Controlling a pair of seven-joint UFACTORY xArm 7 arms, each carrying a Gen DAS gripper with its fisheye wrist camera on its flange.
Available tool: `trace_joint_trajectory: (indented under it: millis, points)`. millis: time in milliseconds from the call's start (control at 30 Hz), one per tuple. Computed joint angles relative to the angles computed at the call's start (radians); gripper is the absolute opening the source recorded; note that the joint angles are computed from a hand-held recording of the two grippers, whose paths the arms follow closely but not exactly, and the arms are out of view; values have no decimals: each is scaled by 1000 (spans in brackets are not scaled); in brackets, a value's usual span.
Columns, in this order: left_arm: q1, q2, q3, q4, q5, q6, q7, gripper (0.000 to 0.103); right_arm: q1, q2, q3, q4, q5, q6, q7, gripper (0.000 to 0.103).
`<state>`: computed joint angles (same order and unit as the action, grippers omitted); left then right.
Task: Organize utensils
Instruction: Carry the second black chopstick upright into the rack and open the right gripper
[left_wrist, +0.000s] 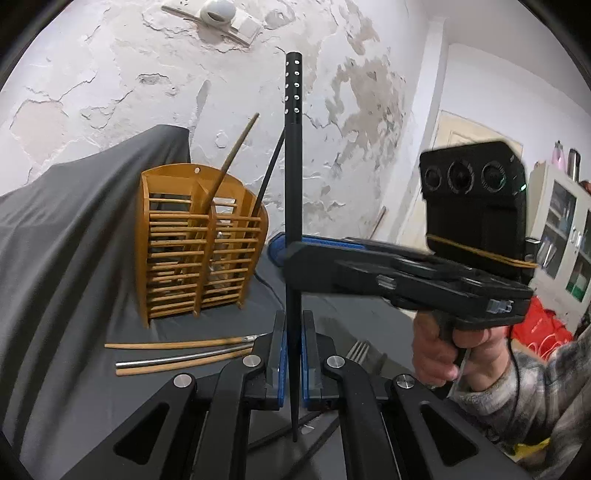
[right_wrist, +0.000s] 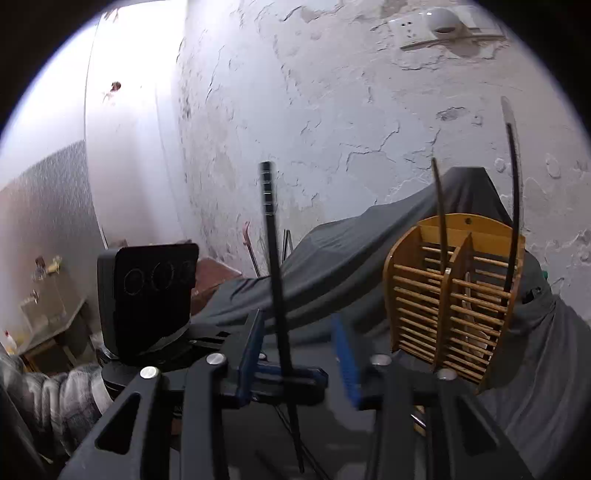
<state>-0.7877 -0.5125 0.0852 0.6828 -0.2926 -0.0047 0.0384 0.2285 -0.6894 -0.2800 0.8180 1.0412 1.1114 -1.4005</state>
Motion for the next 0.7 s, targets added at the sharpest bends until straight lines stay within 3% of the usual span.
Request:
trace_joint_trajectory:
  millis: [200, 267, 300, 333, 400, 500, 633, 700]
  points:
    - [132, 13, -116, 5, 35, 13, -45, 6, -5, -41, 16, -36, -7, -62, -8, 8]
    - [317, 9, -269, 10, 111, 26, -151, 19, -2, -67, 18, -51, 10, -104, -19, 8]
    - [389, 8, -329, 17, 145, 35, -195, 46, 2, -82, 16, -60, 26, -131, -27, 8]
    - [453, 2, -380, 14, 175, 31, -238, 82, 5, -97, 18, -67, 35, -158, -30, 8]
    - [485, -7, -402, -8, 201, -25, -284, 102, 16, -122, 22, -76, 57, -223, -40, 8]
    - [525, -28, -419, -24, 227, -62, -344, 103, 47, -133, 31, -52, 75, -311, -35, 8]
    - [721, -95, -550, -40, 277, -70, -458, 103, 110, -116, 60, 11, 94, -442, -42, 8]
    - [764, -127, -566, -55, 292, -74, -502, 103, 145, -85, 85, 66, 109, -527, -45, 8]
